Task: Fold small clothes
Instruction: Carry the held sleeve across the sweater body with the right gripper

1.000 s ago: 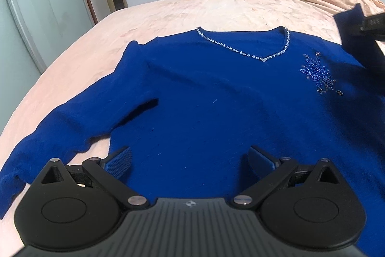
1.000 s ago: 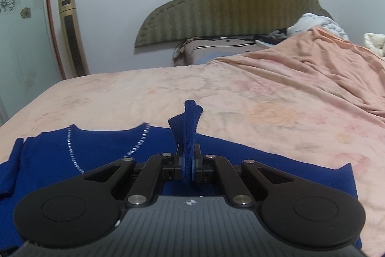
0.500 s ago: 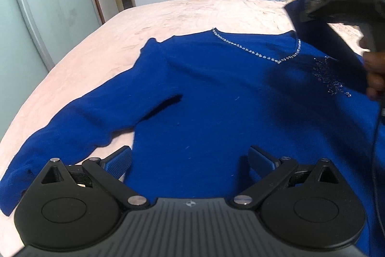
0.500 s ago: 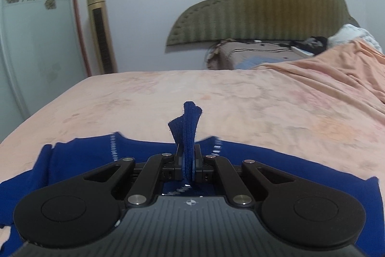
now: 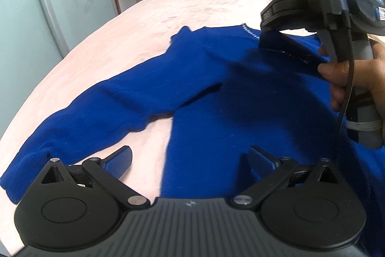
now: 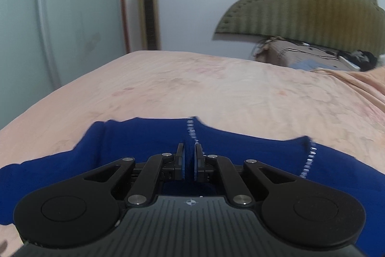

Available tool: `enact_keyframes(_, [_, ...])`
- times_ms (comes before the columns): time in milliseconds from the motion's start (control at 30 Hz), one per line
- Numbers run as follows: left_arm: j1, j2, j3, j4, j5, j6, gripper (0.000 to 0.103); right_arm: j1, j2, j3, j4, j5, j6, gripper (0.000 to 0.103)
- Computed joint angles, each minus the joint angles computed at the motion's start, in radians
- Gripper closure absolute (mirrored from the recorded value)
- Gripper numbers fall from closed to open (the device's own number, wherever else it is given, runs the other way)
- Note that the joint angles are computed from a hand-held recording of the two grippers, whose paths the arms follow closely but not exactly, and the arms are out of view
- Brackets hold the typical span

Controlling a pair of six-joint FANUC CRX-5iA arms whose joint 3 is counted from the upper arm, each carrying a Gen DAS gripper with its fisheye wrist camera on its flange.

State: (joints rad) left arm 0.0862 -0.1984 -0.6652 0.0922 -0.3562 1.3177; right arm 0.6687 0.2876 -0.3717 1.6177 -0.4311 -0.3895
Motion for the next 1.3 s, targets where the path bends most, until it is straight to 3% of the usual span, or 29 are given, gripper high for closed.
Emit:
enact_keyframes(100, [0.011,0.001,-0.002,0.006,-0.004,-0.002,0.0,0.007,0.015,0.017,0.021,0.021,0.0,0.096])
enact_keyframes(200, [0.018,-0.002,-0.009,0.019,-0.003,-0.014,0.0,0.011,0.022,0.025,0.04,0.034,0.012,0.103])
enact_keyframes(400, [0.02,-0.005,-0.012,0.022,-0.005,-0.019,0.0,0.02,0.034,0.052,0.06,0.06,0.032,0.103])
enact_keyframes(600, [0.026,-0.002,-0.006,0.01,-0.008,-0.006,0.0,-0.011,0.046,0.087,0.213,0.126,-0.081,0.103])
enact_keyframes(633, [0.028,-0.003,-0.006,0.013,-0.011,-0.007,0.0,-0.037,0.042,0.089,0.267,0.18,-0.142,0.095])
enact_keyframes(667, [0.033,-0.005,-0.01,0.023,-0.009,-0.018,0.0,-0.056,0.035,0.088,0.29,0.227,-0.183,0.095])
enact_keyframes(700, [0.039,-0.009,-0.015,0.034,-0.005,-0.03,0.0,-0.076,0.023,0.078,0.335,0.257,-0.243,0.083])
enact_keyframes(733, [0.044,-0.016,-0.019,0.038,-0.006,-0.035,0.0,-0.085,0.008,0.06,0.358,0.25,-0.274,0.069])
enact_keyframes(767, [0.049,-0.02,-0.022,0.037,-0.001,-0.035,0.0,-0.087,-0.007,0.037,0.367,0.222,-0.283,0.064])
enact_keyframes(833, [0.054,-0.02,-0.016,0.009,-0.001,-0.001,0.0,-0.072,-0.044,-0.017,0.281,0.161,-0.211,0.053])
enact_keyframes(900, [0.063,-0.014,-0.017,0.032,0.0,-0.009,0.0,-0.074,-0.081,-0.067,0.23,0.151,-0.144,0.053])
enact_keyframes(1033, [0.068,-0.006,-0.031,0.107,0.003,-0.068,0.0,-0.031,-0.112,-0.124,0.049,0.132,0.141,0.053])
enact_keyframes(1100, [0.062,-0.005,-0.027,0.09,0.001,-0.06,0.0,-0.014,-0.1,-0.123,-0.017,0.125,0.21,0.053])
enact_keyframes(1200, [0.064,-0.012,-0.032,0.086,0.005,-0.072,0.0,0.028,-0.071,-0.083,-0.219,0.111,0.368,0.053])
enact_keyframes(1300, [0.071,-0.008,-0.023,0.056,0.007,-0.039,0.0,0.058,-0.039,-0.051,-0.259,0.052,0.434,0.054])
